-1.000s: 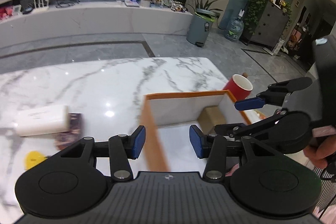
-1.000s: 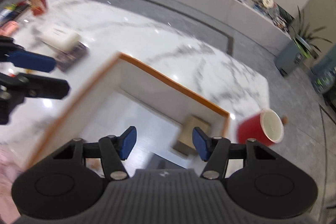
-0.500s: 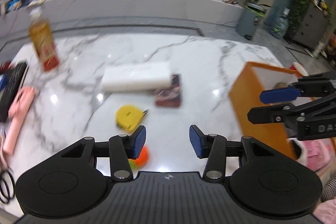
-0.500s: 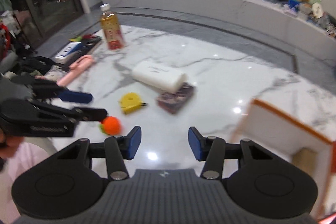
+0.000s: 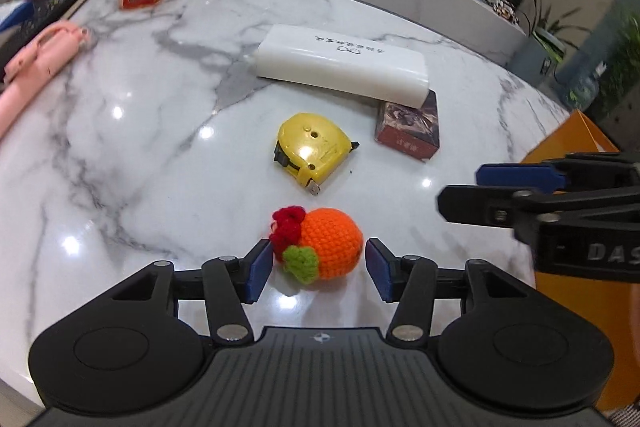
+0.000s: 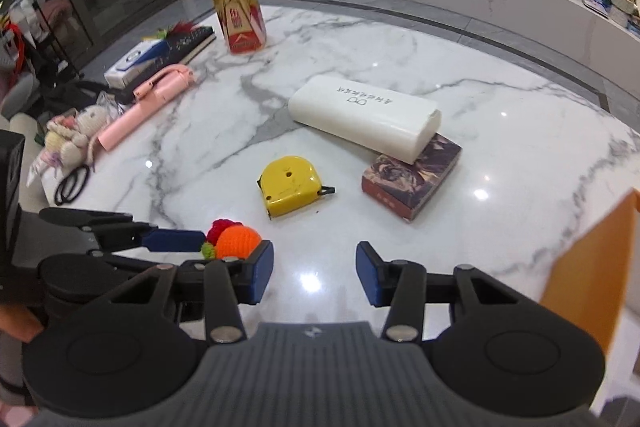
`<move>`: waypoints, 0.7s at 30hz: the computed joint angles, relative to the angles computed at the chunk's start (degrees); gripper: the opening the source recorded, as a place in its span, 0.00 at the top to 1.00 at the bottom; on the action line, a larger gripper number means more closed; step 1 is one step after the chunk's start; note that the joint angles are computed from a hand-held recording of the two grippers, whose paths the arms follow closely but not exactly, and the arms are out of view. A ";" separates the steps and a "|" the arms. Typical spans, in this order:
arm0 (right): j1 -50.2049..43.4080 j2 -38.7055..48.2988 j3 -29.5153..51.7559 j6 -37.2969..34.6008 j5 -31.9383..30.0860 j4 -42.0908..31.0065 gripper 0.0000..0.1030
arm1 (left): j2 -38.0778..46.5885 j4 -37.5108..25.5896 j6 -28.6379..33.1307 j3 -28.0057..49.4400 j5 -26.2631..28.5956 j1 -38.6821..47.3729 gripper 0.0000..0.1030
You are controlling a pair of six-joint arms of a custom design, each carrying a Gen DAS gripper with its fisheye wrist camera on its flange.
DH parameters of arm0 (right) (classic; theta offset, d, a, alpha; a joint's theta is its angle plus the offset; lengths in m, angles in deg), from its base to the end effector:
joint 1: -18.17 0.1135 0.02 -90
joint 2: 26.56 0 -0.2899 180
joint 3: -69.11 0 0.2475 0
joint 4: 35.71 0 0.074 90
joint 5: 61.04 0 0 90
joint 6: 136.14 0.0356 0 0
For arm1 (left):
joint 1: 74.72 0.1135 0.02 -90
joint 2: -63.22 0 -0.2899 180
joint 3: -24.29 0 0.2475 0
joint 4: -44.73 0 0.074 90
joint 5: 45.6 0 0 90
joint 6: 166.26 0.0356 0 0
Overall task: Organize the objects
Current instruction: 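Move both grippers back toward the orange crochet fruit and yellow tape measure, then grasp the orange crochet fruit with the left gripper while the right gripper grasps the yellow tape measure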
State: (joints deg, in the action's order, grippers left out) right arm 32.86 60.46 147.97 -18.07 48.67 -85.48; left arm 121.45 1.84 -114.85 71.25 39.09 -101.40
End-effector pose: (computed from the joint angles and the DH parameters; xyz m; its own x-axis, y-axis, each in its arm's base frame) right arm 0.3000 0.0662 0.2768 -0.7541 0.2603 -0.6030 0.3279 0.9447 -0.0023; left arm 0.1571 -0.0753 0.2229 -0.8148 -0.2856 -0.5045 -0.1402 0.9415 -0.3066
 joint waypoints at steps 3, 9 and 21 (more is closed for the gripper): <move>-1.46 2.53 0.76 -2.23 -0.35 1.74 0.53 | 0.20 2.04 -0.53 -0.82 1.34 2.09 0.44; -3.98 7.75 3.57 -6.06 -1.57 5.51 0.52 | 0.43 1.14 6.08 0.18 3.72 9.01 0.49; -6.41 20.45 13.43 -13.65 -4.53 7.58 0.41 | 0.72 -2.40 23.68 2.11 6.19 19.40 0.49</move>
State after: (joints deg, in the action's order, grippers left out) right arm 26.46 80.91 161.40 -31.72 44.14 -77.89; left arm 122.18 -0.56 -91.17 73.37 45.29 -82.00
